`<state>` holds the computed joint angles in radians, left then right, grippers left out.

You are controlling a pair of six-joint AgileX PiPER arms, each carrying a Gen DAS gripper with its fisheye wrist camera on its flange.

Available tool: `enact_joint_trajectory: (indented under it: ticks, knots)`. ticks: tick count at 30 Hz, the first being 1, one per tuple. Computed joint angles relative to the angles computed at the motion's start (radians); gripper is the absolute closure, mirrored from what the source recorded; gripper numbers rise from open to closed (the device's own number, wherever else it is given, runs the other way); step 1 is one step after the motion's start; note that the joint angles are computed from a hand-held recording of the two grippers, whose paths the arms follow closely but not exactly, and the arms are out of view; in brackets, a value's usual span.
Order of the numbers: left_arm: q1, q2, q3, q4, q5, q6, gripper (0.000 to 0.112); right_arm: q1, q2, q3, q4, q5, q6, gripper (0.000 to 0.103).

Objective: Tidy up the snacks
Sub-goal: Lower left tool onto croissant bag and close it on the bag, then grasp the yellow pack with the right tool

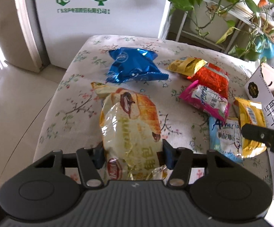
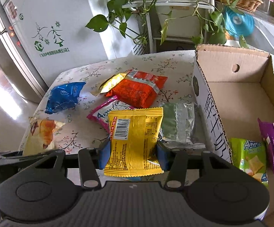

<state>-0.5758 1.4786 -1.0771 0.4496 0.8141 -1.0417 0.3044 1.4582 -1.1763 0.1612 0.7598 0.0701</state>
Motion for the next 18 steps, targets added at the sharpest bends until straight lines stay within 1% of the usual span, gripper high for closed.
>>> enact_joint_trajectory:
  ticks: [7,18]
  knots:
    - [-0.044,-0.062,0.04,0.037,0.029,-0.095,0.056,0.014,-0.018,-0.003,0.011,0.008,-0.025,0.046]
    - [-0.087,-0.1,0.038,0.059,0.074,-0.164,0.056,0.027,-0.038,-0.036,0.003,0.035,-0.029,0.046]
